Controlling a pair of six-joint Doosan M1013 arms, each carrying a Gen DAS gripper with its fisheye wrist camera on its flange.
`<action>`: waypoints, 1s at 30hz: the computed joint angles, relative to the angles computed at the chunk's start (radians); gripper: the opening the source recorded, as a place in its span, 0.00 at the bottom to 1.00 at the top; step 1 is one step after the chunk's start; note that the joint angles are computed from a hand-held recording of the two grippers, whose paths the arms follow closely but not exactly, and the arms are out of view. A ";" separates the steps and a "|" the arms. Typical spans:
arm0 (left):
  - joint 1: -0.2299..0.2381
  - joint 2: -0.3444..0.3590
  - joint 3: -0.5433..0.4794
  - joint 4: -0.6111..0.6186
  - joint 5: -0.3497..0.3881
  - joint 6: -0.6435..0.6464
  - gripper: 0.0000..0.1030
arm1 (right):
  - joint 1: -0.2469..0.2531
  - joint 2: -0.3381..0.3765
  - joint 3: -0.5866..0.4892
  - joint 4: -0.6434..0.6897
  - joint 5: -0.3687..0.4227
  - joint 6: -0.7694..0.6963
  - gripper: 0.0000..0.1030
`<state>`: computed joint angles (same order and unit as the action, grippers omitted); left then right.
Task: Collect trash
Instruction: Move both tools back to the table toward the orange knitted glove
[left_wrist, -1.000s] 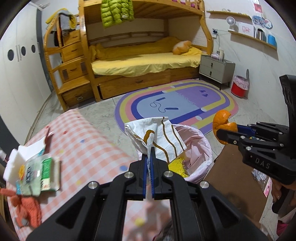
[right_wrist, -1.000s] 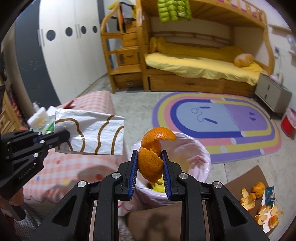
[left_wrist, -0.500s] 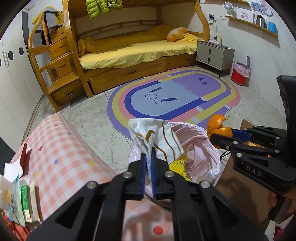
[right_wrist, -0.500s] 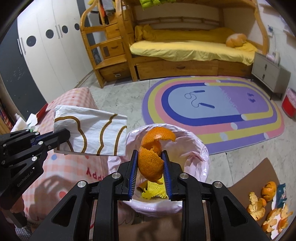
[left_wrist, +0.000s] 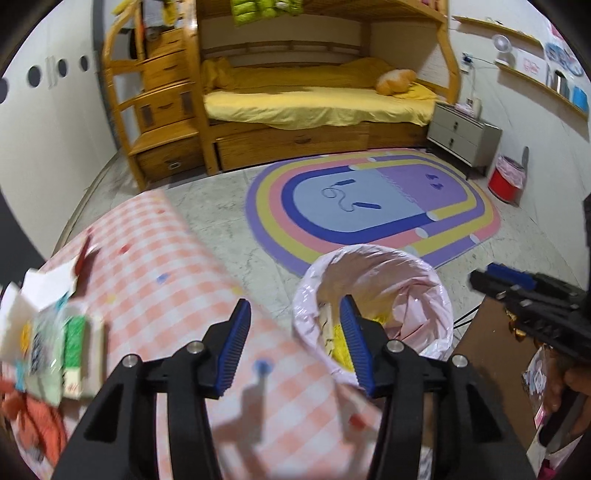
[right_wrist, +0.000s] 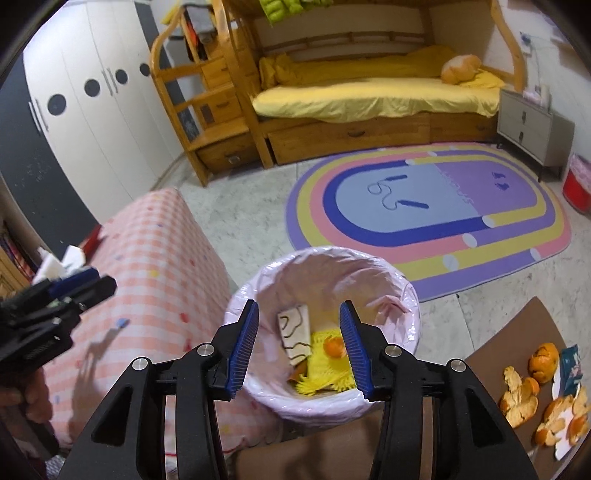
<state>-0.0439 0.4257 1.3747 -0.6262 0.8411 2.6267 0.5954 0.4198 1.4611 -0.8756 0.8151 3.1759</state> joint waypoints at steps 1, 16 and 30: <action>0.007 -0.005 0.006 0.001 -0.007 0.002 0.47 | 0.009 -0.002 -0.005 -0.009 0.003 -0.001 0.46; 0.154 -0.070 0.063 -0.017 -0.020 -0.039 0.49 | 0.102 0.077 -0.196 0.086 -0.028 -0.296 0.46; 0.282 -0.037 0.025 0.031 -0.077 -0.228 0.61 | 0.129 0.236 -0.466 0.258 -0.018 -0.641 0.44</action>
<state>0.2378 0.3885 1.3999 -0.5956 0.7643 2.3983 0.7246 0.6554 0.9950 -0.6174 0.7968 2.5347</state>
